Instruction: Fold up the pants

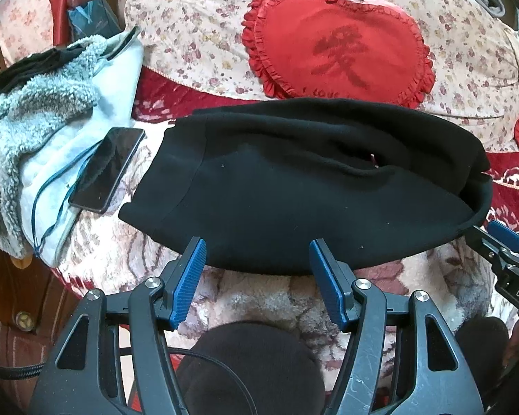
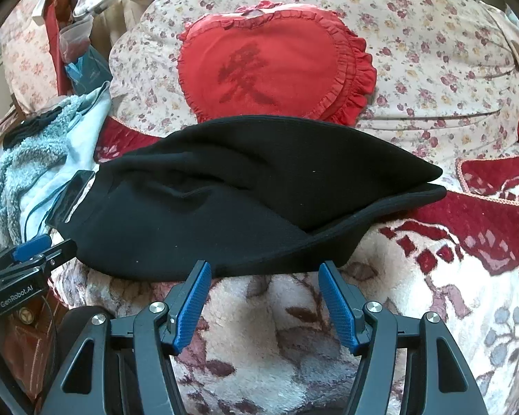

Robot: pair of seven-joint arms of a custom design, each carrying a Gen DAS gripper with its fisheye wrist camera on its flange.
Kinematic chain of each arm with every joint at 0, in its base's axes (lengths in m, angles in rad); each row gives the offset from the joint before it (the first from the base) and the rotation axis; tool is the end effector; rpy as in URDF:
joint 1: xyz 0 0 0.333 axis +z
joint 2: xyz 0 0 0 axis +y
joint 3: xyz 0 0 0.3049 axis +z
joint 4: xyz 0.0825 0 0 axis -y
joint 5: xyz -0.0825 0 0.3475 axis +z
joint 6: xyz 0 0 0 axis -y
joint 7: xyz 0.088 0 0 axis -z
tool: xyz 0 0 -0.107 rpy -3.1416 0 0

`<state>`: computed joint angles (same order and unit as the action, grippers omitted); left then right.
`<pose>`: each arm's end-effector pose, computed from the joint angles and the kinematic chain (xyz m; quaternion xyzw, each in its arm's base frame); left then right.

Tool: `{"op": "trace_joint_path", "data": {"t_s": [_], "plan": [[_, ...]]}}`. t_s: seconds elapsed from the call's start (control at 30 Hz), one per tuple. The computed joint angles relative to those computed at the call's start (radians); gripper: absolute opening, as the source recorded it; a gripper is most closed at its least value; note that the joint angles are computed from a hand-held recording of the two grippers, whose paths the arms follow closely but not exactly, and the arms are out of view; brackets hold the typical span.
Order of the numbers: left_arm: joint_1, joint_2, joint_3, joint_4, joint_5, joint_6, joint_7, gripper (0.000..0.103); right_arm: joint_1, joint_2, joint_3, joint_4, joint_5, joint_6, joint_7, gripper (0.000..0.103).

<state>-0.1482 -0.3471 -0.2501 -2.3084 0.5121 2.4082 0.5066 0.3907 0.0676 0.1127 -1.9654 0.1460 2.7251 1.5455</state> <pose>0.4163 -0.1828 0.5291 -0.7767 0.5431 -0.1878 0.2579 0.5171 0.2768 0.5241 -0.7865 0.5138 -0.1297 0.3170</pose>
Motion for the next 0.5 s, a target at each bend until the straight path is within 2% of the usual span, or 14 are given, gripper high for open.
{"op": "trace_joint_path", "data": {"t_s": [0.33,0.5], "plan": [[0.002,0.012,-0.008,-0.010,0.027,0.022,-0.034,0.062,-0.004,0.001,-0.001,-0.010,0.020,0.008,0.006,0.063],[0.009,0.032,-0.018,-0.024,0.055,0.065,-0.089,0.062,-0.004,0.000,0.010,-0.042,0.097,0.092,-0.042,0.063]]}}
